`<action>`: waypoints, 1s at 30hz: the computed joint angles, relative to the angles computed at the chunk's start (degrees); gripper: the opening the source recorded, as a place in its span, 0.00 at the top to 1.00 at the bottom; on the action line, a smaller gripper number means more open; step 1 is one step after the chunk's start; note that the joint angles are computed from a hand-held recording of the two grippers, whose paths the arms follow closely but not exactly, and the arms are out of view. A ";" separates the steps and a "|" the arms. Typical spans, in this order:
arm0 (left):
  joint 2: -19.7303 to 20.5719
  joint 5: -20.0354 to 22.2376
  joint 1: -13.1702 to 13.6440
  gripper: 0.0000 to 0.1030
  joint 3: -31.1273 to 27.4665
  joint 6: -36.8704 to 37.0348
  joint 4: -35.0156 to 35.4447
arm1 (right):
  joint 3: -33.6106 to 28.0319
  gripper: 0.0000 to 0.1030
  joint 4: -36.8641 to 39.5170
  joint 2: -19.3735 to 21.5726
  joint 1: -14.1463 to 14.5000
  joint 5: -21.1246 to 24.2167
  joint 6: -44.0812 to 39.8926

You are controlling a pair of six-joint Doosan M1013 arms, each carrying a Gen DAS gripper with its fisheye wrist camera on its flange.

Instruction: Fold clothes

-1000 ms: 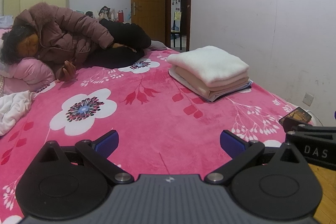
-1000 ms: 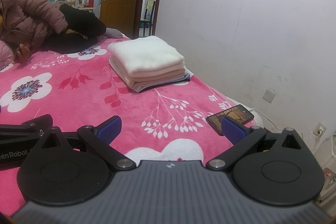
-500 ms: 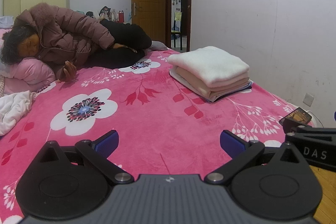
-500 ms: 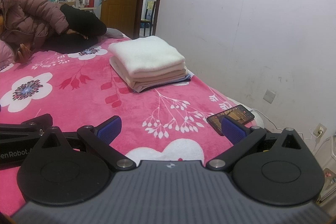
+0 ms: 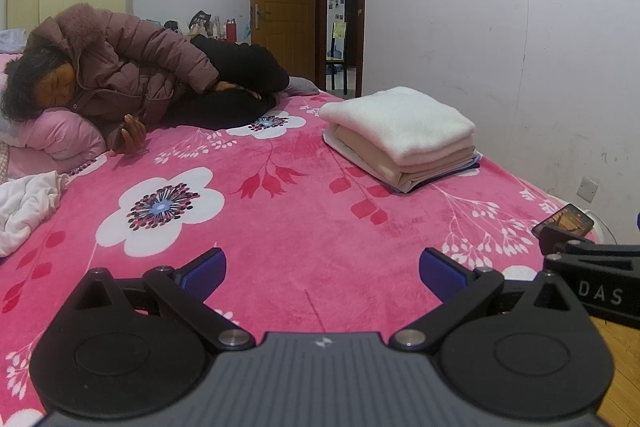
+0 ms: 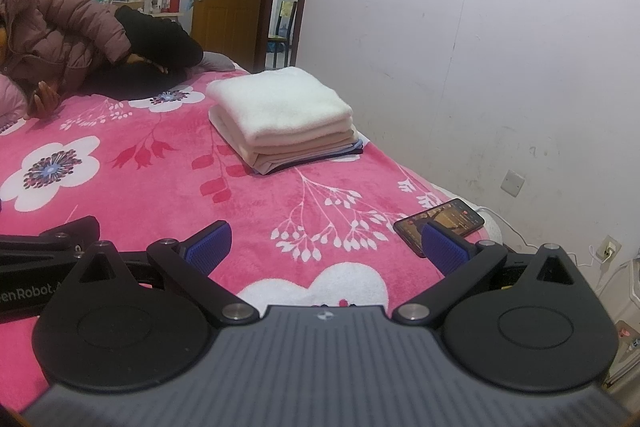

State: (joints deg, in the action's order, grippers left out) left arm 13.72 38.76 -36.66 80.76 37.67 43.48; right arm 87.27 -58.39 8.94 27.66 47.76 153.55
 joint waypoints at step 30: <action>-0.16 0.14 -0.12 0.00 0.26 -0.47 0.38 | 0.20 0.01 -0.18 -0.13 0.01 -0.10 0.15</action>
State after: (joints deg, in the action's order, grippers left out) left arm 13.56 38.89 -36.78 81.02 37.19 43.86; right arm 87.46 -58.57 8.81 27.68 47.66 153.69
